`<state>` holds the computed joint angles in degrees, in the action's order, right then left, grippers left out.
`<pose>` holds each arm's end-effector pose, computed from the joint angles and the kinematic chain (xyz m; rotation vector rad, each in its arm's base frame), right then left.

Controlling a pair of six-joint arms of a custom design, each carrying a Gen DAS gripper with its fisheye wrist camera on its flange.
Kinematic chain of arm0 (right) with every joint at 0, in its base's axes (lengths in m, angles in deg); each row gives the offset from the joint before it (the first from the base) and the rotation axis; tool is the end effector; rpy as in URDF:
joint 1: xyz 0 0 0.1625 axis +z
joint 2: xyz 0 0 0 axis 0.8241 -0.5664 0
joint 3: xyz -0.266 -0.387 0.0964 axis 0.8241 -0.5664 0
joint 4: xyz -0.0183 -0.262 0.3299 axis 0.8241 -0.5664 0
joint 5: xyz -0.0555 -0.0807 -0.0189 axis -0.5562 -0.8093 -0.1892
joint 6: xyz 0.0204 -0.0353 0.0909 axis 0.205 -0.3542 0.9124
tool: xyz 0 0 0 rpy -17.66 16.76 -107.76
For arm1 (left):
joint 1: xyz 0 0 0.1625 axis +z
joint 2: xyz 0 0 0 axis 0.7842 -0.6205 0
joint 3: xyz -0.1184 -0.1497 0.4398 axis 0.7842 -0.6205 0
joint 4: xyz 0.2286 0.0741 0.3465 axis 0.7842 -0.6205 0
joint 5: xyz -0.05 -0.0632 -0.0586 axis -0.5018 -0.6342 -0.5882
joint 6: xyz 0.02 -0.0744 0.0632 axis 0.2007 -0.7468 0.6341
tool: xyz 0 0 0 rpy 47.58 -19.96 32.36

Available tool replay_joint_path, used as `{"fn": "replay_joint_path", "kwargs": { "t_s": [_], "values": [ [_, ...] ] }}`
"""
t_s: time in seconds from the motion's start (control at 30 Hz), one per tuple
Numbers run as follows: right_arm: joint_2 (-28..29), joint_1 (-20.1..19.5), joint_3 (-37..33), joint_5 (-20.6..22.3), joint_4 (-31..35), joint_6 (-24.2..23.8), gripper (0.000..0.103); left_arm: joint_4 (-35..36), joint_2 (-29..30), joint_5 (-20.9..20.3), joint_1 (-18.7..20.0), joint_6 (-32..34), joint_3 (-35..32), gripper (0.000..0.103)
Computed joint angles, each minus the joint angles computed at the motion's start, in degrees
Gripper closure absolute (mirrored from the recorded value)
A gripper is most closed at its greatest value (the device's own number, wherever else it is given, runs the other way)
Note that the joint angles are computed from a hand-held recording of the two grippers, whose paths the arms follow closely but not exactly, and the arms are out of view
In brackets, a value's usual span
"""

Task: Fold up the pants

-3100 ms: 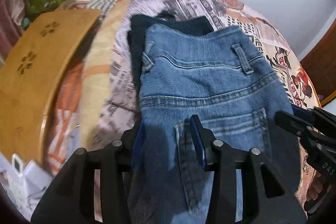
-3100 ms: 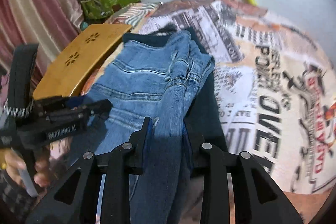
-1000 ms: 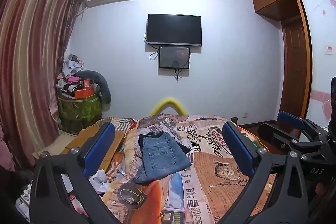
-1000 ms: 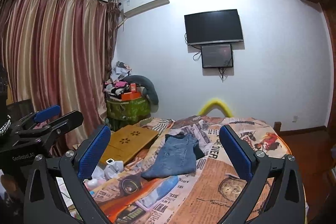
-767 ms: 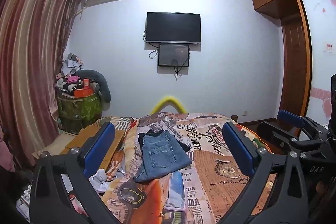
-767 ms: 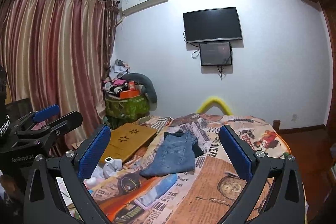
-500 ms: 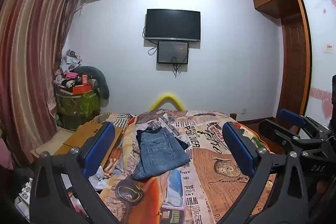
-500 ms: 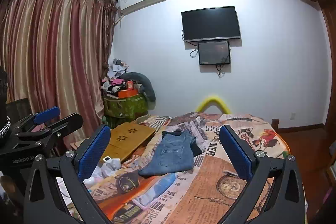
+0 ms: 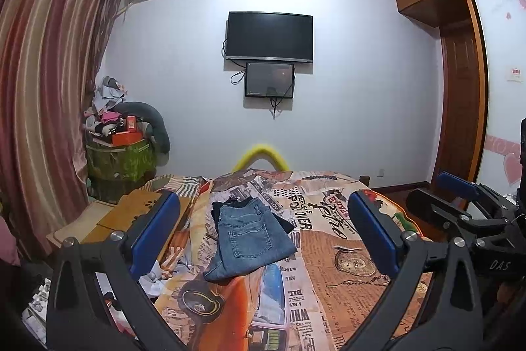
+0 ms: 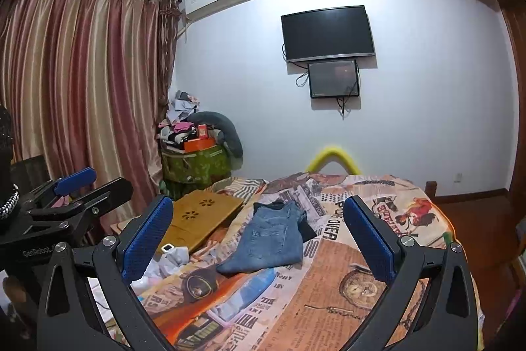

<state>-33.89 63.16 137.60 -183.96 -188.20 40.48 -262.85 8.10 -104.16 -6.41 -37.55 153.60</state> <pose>0.4231 -0.5862 0.2767 0.7878 -2.0744 1.6194 -0.3293 -0.6075 0.3619 0.9553 2.0749 -1.5153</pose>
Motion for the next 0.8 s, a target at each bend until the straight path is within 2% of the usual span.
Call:
{"fn": "replay_joint_path", "kwargs": {
  "t_s": [0.8],
  "values": [
    [-0.15, -0.33, 0.35, -0.60, -0.35, 0.81, 0.000, 1.08, -0.47, -1.15, 0.40, 0.04, 0.17, 0.000]
  ]
}}
